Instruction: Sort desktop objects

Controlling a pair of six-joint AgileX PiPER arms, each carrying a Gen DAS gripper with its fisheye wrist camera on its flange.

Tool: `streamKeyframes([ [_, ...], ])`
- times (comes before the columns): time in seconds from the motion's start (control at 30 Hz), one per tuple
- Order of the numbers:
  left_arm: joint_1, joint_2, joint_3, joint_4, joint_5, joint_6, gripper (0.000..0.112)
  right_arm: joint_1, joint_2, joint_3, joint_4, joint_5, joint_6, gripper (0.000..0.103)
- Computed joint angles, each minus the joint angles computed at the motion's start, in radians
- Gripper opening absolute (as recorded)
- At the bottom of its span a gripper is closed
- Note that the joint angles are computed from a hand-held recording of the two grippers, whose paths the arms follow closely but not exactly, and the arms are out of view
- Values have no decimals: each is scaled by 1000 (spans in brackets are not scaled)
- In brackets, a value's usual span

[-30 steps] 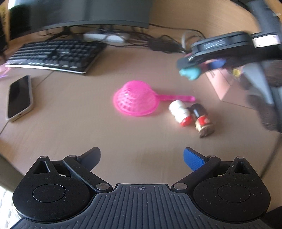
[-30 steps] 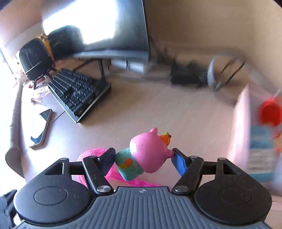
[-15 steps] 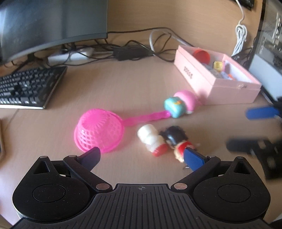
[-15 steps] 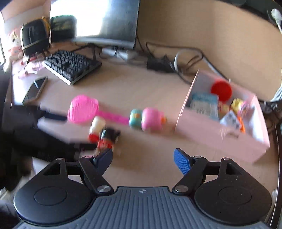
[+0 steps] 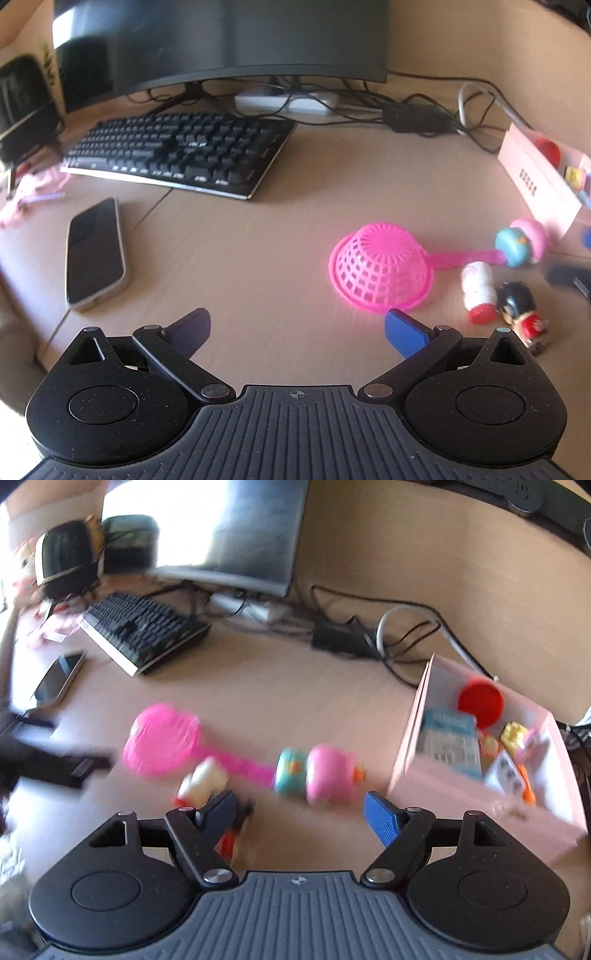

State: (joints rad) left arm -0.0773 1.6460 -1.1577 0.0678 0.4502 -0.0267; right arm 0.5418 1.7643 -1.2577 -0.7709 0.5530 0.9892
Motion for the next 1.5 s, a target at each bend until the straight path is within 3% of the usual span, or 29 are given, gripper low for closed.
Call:
streamKeyframes([
  [0.1, 19, -64, 59, -169, 3, 151, 103, -20, 111, -122, -18, 13, 1, 76],
  [0.27, 18, -126, 126, -473, 48, 465, 103, -33, 225, -234, 16, 61, -117, 57],
  [0.47, -47, -113, 127, -638, 87, 664, 103, -11, 61, -24, 21, 30, -70, 57],
  [0.67, -127, -25, 49, -681, 120, 715, 103, 48, -140, 229, -76, 121, 132, 58],
  [0.77, -170, 20, 14, -673, 127, 697, 103, 33, -274, 345, -87, 110, 241, 69],
  [0.87, -212, 59, -20, -685, 145, 678, 103, 54, -342, 396, -157, 182, 341, 73],
  [1.03, -203, 50, -14, -899, 257, 967, 103, 45, -400, 443, -171, 246, 401, 73],
  [1.07, -201, 33, 8, -933, 244, 1033, 103, 49, -409, 452, -173, 259, 412, 74],
  [1.13, -220, 0, 51, -914, 141, 1070, 103, 57, -432, 474, -173, 281, 434, 76],
  [1.23, -258, 14, 54, -720, -12, 901, 103, 65, -457, 501, -172, 296, 461, 77],
  [1.33, -271, 67, 2, -527, -39, 685, 103, 82, -464, 518, -167, 305, 478, 77],
  [1.43, -272, 108, -46, -495, -50, 656, 103, 93, -464, 527, -149, 286, 466, 78],
  [1.5, -292, 129, -75, -444, -50, 590, 103, 83, -473, 534, -119, 228, 428, 82],
])
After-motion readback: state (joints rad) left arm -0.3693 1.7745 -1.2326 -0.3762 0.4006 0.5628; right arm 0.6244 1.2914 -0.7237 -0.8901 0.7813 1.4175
